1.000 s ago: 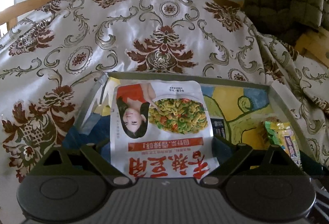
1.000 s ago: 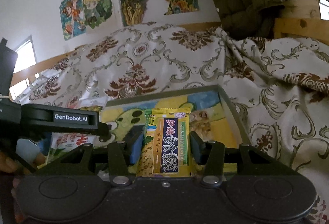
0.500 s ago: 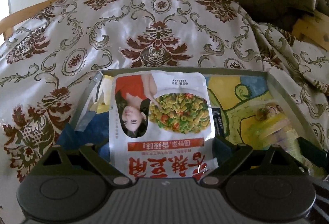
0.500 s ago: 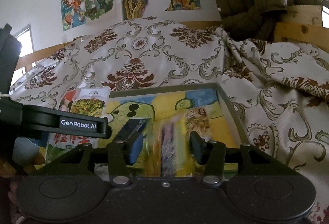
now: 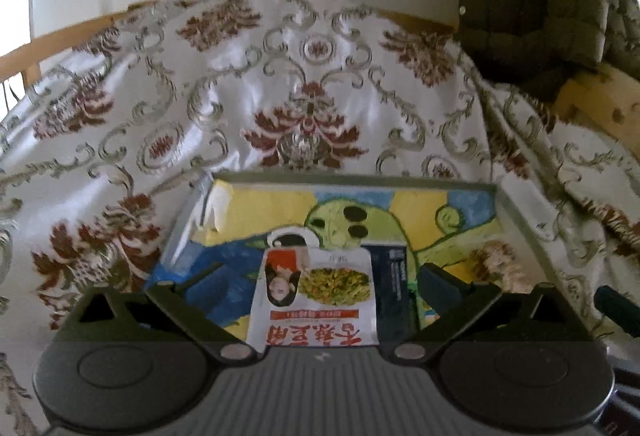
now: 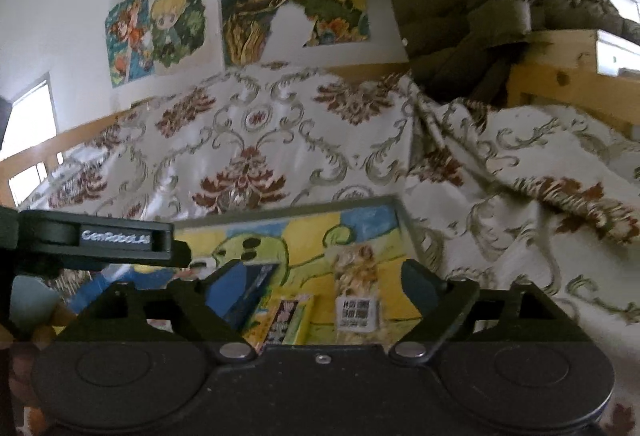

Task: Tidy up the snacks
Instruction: 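Lower both held snacks into the tray and open both tools, then raise both open tools away from the tray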

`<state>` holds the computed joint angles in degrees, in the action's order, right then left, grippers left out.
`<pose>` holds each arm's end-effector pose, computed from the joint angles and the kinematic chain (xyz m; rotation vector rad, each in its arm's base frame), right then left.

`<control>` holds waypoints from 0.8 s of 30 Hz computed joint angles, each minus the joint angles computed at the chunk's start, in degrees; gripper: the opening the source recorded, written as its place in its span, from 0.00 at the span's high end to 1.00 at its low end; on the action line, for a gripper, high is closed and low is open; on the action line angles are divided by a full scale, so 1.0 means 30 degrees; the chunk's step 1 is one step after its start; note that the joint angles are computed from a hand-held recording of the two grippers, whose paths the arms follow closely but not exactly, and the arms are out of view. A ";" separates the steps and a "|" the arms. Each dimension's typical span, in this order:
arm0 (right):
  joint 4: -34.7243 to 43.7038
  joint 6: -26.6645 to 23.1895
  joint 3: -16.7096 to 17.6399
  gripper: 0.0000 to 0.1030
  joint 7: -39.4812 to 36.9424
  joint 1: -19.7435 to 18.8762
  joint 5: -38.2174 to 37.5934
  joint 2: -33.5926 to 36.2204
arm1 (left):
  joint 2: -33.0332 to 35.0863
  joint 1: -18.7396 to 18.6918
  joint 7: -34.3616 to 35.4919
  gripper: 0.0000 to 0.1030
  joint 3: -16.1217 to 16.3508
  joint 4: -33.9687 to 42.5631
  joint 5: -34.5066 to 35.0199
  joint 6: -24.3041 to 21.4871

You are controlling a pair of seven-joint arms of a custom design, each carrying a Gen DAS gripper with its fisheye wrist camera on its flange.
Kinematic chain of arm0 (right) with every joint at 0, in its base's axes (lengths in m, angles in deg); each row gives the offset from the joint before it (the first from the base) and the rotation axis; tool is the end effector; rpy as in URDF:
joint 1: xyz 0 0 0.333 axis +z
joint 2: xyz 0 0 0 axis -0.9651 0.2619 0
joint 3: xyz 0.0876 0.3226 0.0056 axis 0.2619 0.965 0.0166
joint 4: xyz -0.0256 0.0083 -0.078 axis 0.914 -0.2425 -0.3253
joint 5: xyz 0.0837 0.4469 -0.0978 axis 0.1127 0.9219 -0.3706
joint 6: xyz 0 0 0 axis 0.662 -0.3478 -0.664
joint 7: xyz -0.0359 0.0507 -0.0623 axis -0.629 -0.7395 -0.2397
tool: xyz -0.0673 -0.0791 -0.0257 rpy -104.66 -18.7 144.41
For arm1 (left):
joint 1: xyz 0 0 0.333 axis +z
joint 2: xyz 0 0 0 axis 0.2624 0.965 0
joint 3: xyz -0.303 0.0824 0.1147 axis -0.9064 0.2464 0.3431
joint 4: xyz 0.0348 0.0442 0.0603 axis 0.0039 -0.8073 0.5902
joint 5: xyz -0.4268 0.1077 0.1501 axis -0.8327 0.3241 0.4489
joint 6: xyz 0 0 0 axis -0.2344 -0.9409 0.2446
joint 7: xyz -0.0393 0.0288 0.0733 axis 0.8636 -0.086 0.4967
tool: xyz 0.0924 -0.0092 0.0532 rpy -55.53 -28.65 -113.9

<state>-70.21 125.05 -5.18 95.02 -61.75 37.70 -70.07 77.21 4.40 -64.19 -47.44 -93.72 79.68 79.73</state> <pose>0.7164 0.2622 0.5040 -1.7290 1.0921 -0.5094 0.6749 -0.2269 0.5292 -2.0215 1.1746 -0.6618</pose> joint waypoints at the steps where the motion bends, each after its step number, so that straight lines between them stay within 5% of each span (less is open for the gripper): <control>1: -0.0146 0.0036 0.0072 0.12 -0.0082 -0.0104 0.0245 -0.0266 | -0.0277 -0.0059 -0.0171 0.00 -0.0018 -0.0159 0.0190 -0.0054; 9: -0.1277 0.0194 0.0089 0.01 -0.3703 -0.0400 0.4994 -0.2785 | -0.3127 -0.0134 -0.1884 0.00 -0.0824 -0.1990 0.1723 -0.1050; 24: -0.6119 -0.0413 -0.2959 0.01 -0.7652 0.2134 1.0992 -0.9280 | -0.9491 0.0040 -0.3290 0.00 -0.3610 -0.6643 0.3053 -0.3905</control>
